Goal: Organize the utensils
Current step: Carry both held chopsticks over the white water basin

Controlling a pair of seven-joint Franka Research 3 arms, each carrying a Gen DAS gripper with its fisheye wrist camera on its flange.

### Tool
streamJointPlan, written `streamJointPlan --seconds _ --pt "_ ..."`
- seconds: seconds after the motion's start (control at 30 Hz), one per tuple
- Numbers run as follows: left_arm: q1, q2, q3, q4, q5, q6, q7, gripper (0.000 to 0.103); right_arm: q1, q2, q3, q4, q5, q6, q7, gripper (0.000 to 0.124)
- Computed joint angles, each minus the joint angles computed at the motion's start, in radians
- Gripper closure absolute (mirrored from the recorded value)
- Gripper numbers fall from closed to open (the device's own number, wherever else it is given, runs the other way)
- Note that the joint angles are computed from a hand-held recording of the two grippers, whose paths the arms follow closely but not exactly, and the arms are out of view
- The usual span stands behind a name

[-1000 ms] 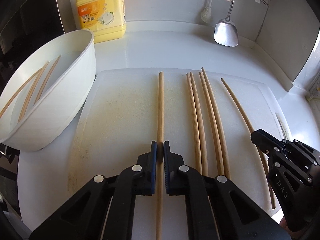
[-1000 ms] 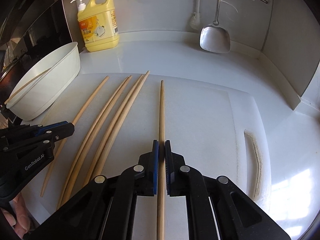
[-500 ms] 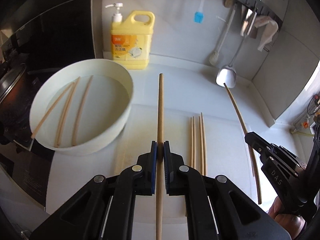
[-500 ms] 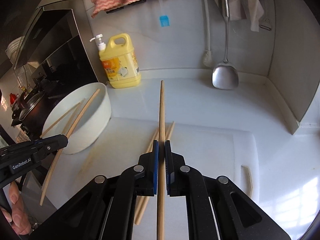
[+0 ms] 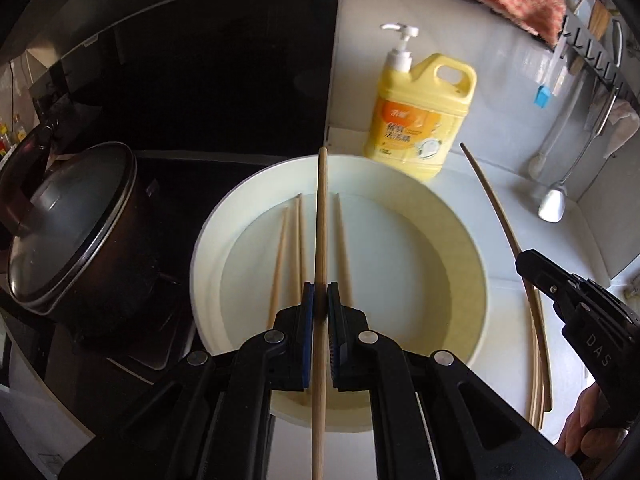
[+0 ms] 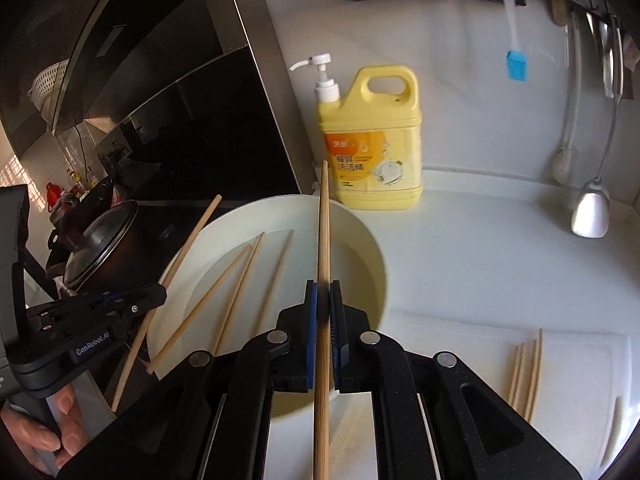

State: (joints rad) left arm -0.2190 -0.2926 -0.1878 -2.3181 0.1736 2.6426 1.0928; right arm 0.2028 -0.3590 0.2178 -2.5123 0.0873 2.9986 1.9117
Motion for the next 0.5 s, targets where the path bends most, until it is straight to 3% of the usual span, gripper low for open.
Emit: streamJointPlan --seconds 0.1,0.27,0.5 --pt "-0.005 0.038 0.044 0.009 -0.047 -0.001 0.099 0.096 -0.04 0.092 0.062 0.076 -0.049 -0.017 0.081 0.118" --pt "0.005 0.104 0.064 0.039 -0.151 -0.034 0.208 0.096 0.011 0.202 0.03 0.162 -0.106 -0.075 0.134 0.118" --pt "0.038 0.166 0.033 0.06 -0.15 -0.012 0.204 0.096 0.097 0.286 -0.052 0.221 -0.094 -0.12 0.101 0.118"
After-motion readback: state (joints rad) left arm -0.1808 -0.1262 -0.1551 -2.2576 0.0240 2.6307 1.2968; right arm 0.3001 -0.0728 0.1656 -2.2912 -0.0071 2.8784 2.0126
